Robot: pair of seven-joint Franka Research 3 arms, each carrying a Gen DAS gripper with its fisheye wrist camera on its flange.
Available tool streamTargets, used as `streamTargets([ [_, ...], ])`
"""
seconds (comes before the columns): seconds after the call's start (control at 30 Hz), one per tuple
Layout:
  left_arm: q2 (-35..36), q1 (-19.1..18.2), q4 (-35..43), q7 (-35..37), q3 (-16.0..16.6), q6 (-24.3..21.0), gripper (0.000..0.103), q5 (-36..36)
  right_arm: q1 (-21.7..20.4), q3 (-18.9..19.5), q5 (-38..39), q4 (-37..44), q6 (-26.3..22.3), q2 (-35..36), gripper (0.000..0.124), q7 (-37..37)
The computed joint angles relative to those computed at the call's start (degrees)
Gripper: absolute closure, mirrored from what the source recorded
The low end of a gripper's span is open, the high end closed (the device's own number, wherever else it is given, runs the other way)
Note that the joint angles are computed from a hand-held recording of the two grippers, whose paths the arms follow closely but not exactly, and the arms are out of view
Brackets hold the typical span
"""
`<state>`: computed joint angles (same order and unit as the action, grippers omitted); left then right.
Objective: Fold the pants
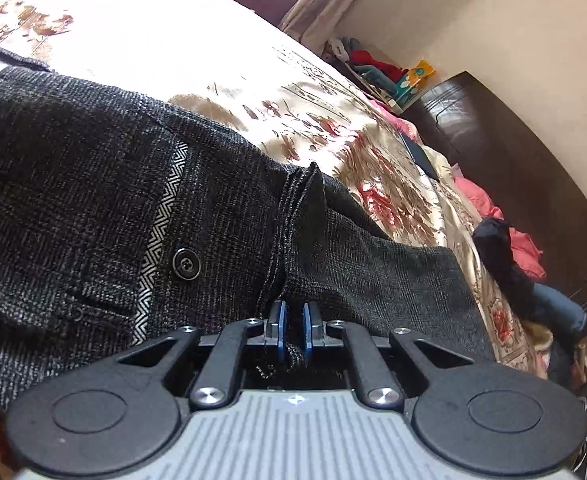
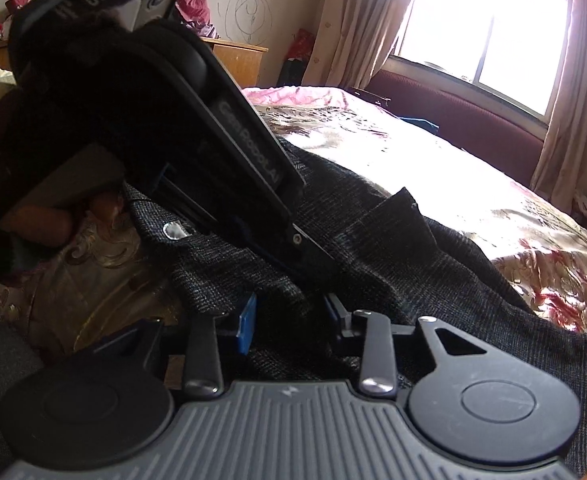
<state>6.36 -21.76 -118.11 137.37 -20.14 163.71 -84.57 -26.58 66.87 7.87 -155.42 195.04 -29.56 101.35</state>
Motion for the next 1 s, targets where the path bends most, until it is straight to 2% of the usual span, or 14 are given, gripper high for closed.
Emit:
streamTargets([
  [0.1, 0.08, -0.22, 0.11, -2.22, -0.08, 0.62, 0.076, 1.52, 0.28, -0.92, 0.34, -0.51, 0.89, 0.55, 0.089, -0.08],
  [0.17, -0.55, -0.13, -0.13, -0.67, -0.31, -0.76, 0.062, 1.99, 2.06, -2.74, 1.16, -0.76, 0.78, 1.16, 0.089, -0.18],
  [0.2, -0.74, -0.16, -0.15, -0.21, -0.30, -1.09, 0.057, 2.12, 1.40, -2.14, 1.30, -0.77, 1.49, 1.59, 0.088, -0.53],
  [0.33, -0.48, -0.57, 0.66, -1.74, -0.11, -1.49, 0.051, 7.47, 2.55, -3.45, 2.44, -1.07, 2.18, 2.86, 0.088, -2.87],
  [0.43, -0.66, -1.83, -0.16, -5.08, -0.98, 5.86, 0.051, 13.36, 3.37, -4.06, 4.57, -1.56, 2.46, 2.82, 0.088, -4.13],
  [0.47, -1.12, -2.60, -1.42, -8.40, -0.97, 9.92, 0.051, 18.25, 3.63, -4.61, 5.24, -1.74, 2.64, 3.04, 0.088, -4.34],
  [0.5, -1.43, -3.11, -2.24, -11.60, -0.43, 11.24, 0.049, 22.06, 5.13, -5.42, 6.26, -2.06, 2.33, 2.70, 0.088, -4.17],
  [0.57, -1.00, -0.68, -1.34, -11.97, -1.31, 6.66, 0.048, 21.76, 5.87, -6.23, 7.13, -2.16, 3.16, 3.98, 0.088, -4.82],
  [0.67, 1.50, 0.50, 1.03, -11.16, -2.40, 4.65, 0.047, 20.95, 5.11, -5.32, 8.67, -1.64, 3.74, 4.97, 0.087, -7.01],
  [0.77, 2.31, 1.33, 2.13, -14.88, -2.82, 2.98, 0.048, 24.48, 8.27, -8.13, 10.43, -2.33, 3.93, 5.20, 0.087, -8.72],
  [0.87, 0.46, 2.92, 1.99, -7.40, -4.12, -0.49, 0.050, 17.53, 10.72, -10.62, 12.09, -3.04, 4.94, 6.22, 0.087, -10.43],
  [0.9, 0.28, 2.88, 1.58, -8.74, -4.23, 0.06, 0.050, 19.81, 11.41, -11.33, 12.61, -3.23, 5.52, 6.67, 0.087, -10.98],
  [0.97, 1.62, 0.35, 1.33, -18.69, -1.54, 1.11, 0.052, 31.10, 11.68, -11.43, 14.24, -3.32, 6.34, 7.22, 0.086, -11.95],
  [1.0, 2.64, 0.35, 1.91, -21.23, -1.46, 0.94, 0.054, 33.50, 11.74, -11.55, 15.00, -3.13, 6.56, 7.87, 0.085, -12.43],
])
